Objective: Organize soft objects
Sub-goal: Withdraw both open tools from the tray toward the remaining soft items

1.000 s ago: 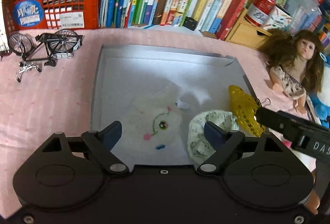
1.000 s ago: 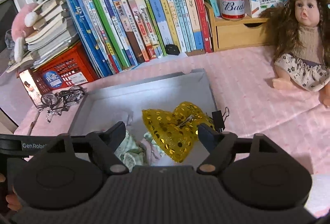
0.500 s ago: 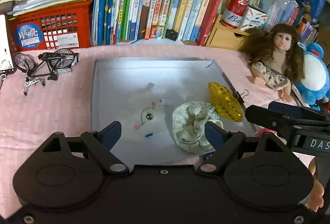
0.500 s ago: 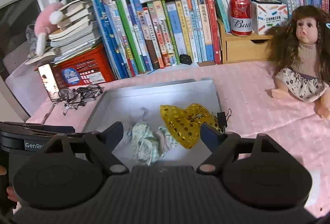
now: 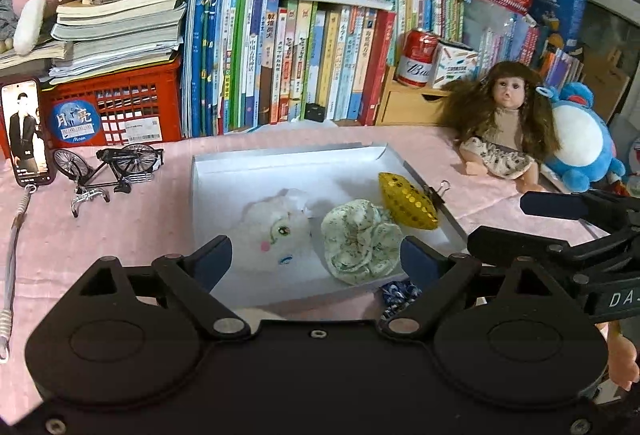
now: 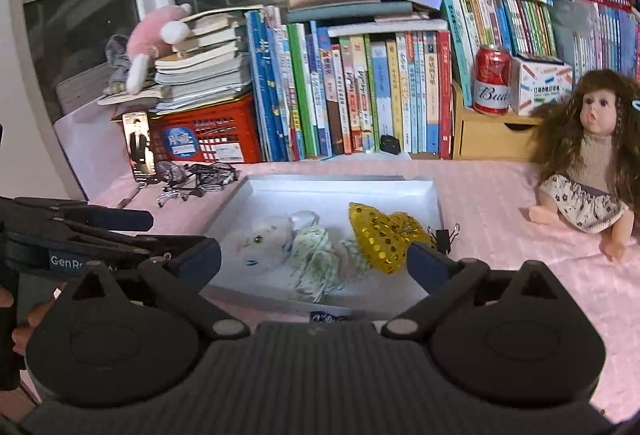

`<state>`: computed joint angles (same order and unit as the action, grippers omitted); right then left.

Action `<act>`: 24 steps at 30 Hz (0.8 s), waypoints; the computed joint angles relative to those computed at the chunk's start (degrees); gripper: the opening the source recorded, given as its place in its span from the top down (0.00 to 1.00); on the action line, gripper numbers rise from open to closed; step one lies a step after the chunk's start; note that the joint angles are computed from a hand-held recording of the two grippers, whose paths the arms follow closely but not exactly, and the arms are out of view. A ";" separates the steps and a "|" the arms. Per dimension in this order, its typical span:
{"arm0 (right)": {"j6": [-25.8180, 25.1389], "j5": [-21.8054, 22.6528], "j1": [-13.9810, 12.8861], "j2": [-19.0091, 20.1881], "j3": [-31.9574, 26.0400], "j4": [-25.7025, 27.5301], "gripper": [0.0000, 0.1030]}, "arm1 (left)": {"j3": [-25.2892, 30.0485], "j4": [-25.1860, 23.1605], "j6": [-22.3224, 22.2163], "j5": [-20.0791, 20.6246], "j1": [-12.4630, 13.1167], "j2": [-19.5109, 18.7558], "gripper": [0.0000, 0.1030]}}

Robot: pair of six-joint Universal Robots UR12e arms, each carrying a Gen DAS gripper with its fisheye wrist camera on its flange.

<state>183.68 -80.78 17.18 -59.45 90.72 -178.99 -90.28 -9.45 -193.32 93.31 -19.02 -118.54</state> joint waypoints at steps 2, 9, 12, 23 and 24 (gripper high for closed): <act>-0.39 0.28 0.05 -0.46 1.08 -1.59 0.00 | -1.44 1.86 -0.08 -0.31 -0.08 0.69 0.11; -1.29 0.59 0.38 -1.13 3.66 -5.16 0.00 | -5.68 7.52 1.33 1.25 -0.88 2.41 0.07; -1.66 0.99 0.51 -1.27 5.09 -7.76 0.00 | -7.37 9.95 1.63 2.05 -1.24 3.02 0.07; -3.72 -0.76 1.69 -1.57 8.27 -14.33 0.00 | -12.17 14.76 -0.01 3.39 -1.79 4.65 0.07; -3.95 -0.92 1.81 -1.54 8.48 -14.89 0.00 | -12.54 15.10 -0.13 3.57 -1.85 4.78 0.07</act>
